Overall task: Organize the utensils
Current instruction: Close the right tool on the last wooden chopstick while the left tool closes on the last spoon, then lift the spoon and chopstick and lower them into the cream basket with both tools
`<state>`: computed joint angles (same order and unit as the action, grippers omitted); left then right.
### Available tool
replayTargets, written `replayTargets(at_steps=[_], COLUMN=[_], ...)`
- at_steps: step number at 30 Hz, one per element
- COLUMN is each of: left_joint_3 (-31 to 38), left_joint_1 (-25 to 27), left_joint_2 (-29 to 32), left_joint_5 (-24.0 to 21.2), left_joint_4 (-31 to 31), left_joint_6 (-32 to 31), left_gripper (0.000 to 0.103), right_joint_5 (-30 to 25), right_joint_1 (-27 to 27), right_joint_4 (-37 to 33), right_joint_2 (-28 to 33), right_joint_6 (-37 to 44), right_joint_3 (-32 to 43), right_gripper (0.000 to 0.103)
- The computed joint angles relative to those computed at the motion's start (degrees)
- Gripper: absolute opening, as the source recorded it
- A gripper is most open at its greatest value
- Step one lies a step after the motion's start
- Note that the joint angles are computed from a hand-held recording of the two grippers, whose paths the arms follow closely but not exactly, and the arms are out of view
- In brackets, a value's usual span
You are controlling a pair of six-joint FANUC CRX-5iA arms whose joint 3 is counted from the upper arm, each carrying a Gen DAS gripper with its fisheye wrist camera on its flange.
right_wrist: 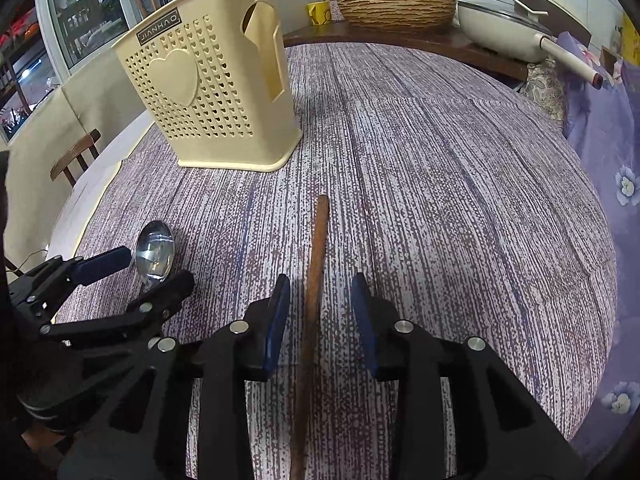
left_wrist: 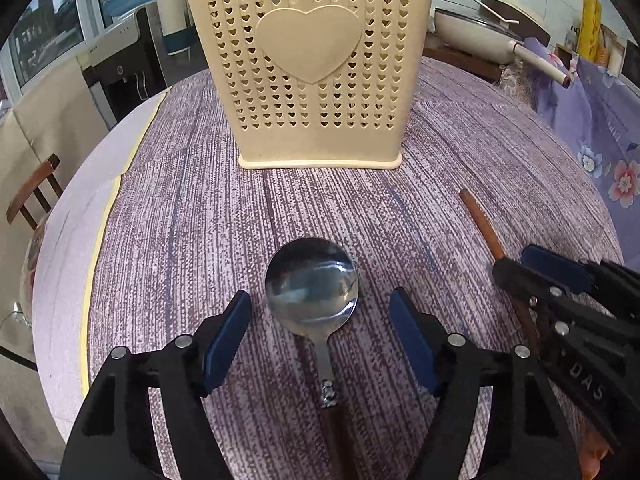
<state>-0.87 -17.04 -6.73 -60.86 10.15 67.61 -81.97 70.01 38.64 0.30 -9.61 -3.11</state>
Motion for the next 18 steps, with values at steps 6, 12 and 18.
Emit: replayTargets(at_steps=[6,12,18], left_joint_3=[1.7,2.0,1.7], left_joint_1=[-0.7,-1.2,-0.1], left_joint_2=[1.3,1.6,1.7], left_joint_5=[-0.6,-0.4,-0.7], left_joint_4=[-0.7,-0.9,1.3], left_joint_6=[2.8,4.0,2.5], left_gripper=[0.055,0.047,0.047], right_joint_5=[0.3,-0.7,-2.4], right_joint_1=[0.1,0.0,-1.0], right_joint_4=[0.3,0.2,-0.9], right_joint_2=[-0.8,0.2,2.4], right_joint_6=[-0.6,0.5,3.2], right_joint_3=[-1.0,0.1,3.0], right_gripper=[0.033,0.037,0.038])
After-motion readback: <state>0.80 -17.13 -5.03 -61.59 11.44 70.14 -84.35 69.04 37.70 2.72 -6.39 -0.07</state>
